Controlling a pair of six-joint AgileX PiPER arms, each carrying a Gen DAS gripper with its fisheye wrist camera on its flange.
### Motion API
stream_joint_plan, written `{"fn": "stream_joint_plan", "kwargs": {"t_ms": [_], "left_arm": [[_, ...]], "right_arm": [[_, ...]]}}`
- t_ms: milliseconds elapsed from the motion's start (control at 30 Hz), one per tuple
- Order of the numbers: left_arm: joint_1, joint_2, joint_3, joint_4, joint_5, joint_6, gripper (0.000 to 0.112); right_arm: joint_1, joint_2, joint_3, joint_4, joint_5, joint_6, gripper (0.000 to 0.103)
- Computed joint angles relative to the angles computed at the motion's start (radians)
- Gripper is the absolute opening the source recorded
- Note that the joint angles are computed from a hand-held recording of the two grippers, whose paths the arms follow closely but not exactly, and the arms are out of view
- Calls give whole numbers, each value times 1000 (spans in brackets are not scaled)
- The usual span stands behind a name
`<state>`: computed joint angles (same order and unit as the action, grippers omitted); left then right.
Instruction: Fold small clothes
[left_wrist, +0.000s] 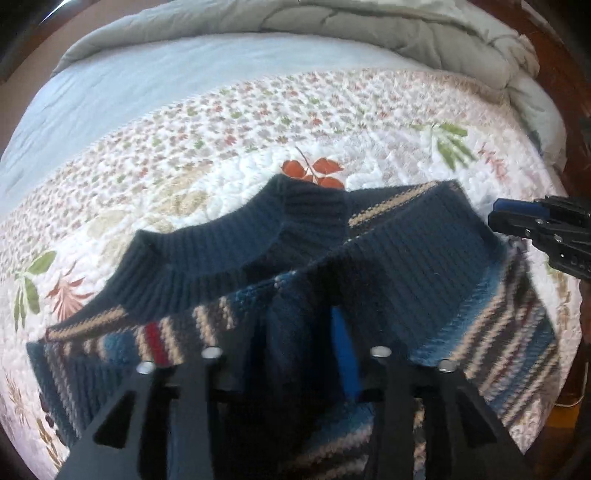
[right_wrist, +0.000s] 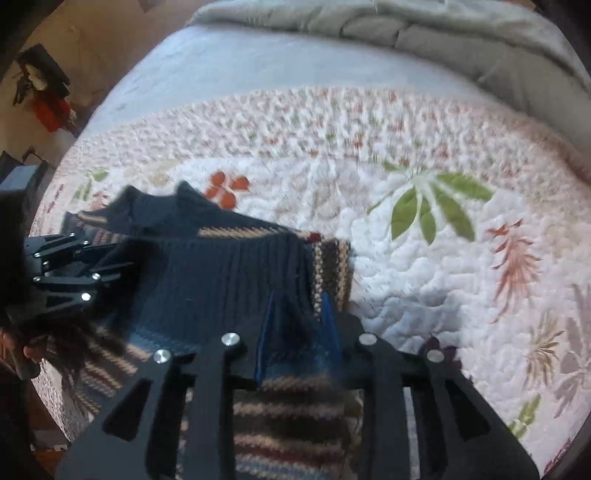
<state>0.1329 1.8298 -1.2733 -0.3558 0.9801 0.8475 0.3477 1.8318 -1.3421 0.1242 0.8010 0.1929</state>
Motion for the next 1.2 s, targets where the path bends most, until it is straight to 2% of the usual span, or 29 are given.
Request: {"fn": "stream_joint_plan", "kwargs": {"t_ms": [133,200,300,433,533,633,800,867,1033,1100,1167,1200], "left_arm": [[103,-67,-3,-62,80,63,53],[161,-99,-11,-63,100,88,54],[281,-92,-74,-64,159,111,56],[412,-30,-160,-9,156,131,58],[463,30,-216,44,135,119,58],[476,68,-236,69,130,128,58],[422,93,-207,69,95,156,60],[393,91,-188,91,65,142,62],[347,128,-209,157,44,65,62],[348,140,-222,146,67,66,56],[345,138,-216,139,102,82,20],[340,128,-203,148,98,73,15]], "right_arm": [[25,-52,20,157,24,-86,27],[57,-36,10,218,43,-116,27],[123,9,-15,228,51,-111,27],[153,107,-59,218,81,-43,24],[113,127,-39,321,61,-87,23],[112,126,-34,334,53,-86,23],[128,115,-44,286,69,-47,23],[127,115,-45,285,71,-46,23],[144,115,-48,255,61,-42,24],[143,117,-47,256,58,-44,24],[139,123,-53,267,63,-50,24],[141,128,-57,269,65,-48,24]]}}
